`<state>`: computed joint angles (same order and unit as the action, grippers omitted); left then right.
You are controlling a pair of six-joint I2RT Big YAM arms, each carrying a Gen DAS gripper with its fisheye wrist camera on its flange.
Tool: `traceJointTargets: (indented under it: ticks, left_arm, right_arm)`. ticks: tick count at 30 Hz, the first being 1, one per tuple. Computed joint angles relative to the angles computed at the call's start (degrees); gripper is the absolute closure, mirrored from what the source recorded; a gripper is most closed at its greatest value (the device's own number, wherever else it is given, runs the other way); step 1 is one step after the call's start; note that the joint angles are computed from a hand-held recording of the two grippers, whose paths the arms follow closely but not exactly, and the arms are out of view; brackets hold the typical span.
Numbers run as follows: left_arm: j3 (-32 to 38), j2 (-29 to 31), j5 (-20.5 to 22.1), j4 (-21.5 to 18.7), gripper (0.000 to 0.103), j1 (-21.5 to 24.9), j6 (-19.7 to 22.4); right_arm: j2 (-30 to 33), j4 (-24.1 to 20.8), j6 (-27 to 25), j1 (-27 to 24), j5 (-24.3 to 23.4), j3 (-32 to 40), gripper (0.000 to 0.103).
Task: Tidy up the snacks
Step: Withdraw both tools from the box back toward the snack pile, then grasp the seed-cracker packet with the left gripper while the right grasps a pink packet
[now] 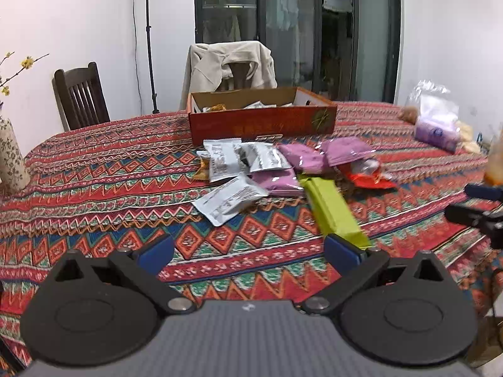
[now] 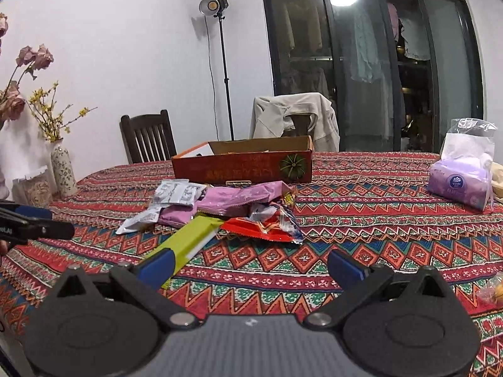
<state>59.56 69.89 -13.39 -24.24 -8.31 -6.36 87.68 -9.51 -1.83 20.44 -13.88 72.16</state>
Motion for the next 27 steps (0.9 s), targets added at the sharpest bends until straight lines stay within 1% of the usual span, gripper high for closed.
traceJointTargets:
  ticks: [2,4,6,9,10,11,13,14,16,17,18,19,21,22,23,24,25,26,27]
  left_arm:
    - [0.7,1.3,0.7,0.5,0.000,0.8,1.4]
    - [1.2,2.8,2.1,2.4,0.000,1.6,3.3]
    - [2.4,5.1,4.4,4.0,0.000,2.9,4.5]
    - [4.5,8.9,8.6,6.6,0.001,4.9,7.2]
    - [5.5,10.1,9.2,6.9,0.003,5.3,8.3]
    - [6.2,11.1,10.1,7.6,0.008,5.9,9.9]
    - [7.9,13.6,13.0,8.7,0.013,7.4,12.2]
    - [9.5,15.1,15.4,7.9,0.015,8.5,12.7]
    - [12.6,17.8,18.1,5.1,0.015,10.0,13.2]
    - [13.9,19.0,20.1,4.1,0.015,10.8,13.9]
    - [14.9,20.1,22.3,3.6,0.015,11.5,14.4]
    - [15.7,21.1,24.4,3.2,0.015,12.2,14.3]
    - [17.4,23.3,26.3,1.5,0.015,12.9,12.9]
    - [17.8,23.8,26.0,1.2,0.017,13.0,12.5]
    - [17.4,23.5,27.1,2.0,0.026,13.2,12.4]
    - [17.4,23.4,28.3,1.6,0.031,13.5,12.5]
    - [17.0,23.1,28.4,1.8,0.041,13.5,12.8]
    - [16.3,22.6,27.4,2.2,0.053,13.3,13.2]
    - [15.6,22.0,25.9,2.4,0.060,13.0,13.8]
  right_arm:
    - [0.8,-0.1,-0.4,-0.1,-0.3,0.7,0.000]
    - [1.9,-0.5,-0.6,-0.1,0.0,1.8,0.000]
    - [3.2,-1.0,-0.4,0.2,0.1,3.3,0.000]
    - [5.7,-3.1,-0.4,0.8,0.4,7.0,0.000]
    - [6.7,-3.8,-0.8,1.2,0.7,8.6,0.000]
    - [7.6,-4.5,-1.3,1.5,1.2,10.1,0.000]
    - [9.8,-5.8,-2.6,2.3,2.2,13.5,0.002]
    - [11.1,-6.6,-3.2,2.7,2.7,15.4,0.002]
    - [13.8,-7.9,-3.9,3.3,3.7,19.5,0.002]
    - [15.2,-8.7,-4.1,3.6,4.4,21.5,0.004]
    - [16.8,-9.8,-4.2,3.9,5.1,23.9,0.008]
    - [18.6,-11.2,-4.1,4.2,6.0,26.6,0.009]
    - [22.9,-14.9,-3.6,4.7,8.0,33.2,0.010]
    - [24.6,-16.3,-3.3,4.9,8.7,35.7,0.011]
    - [26.1,-17.3,-2.9,5.1,9.0,38.1,0.011]
    - [27.6,-18.5,-2.5,5.2,9.4,40.3,0.011]
    - [29.2,-19.5,-1.9,5.3,9.6,42.6,0.011]
    - [30.4,-20.3,-1.4,5.5,9.6,44.5,0.012]
    - [31.9,-21.4,-1.1,5.6,9.6,46.7,0.016]
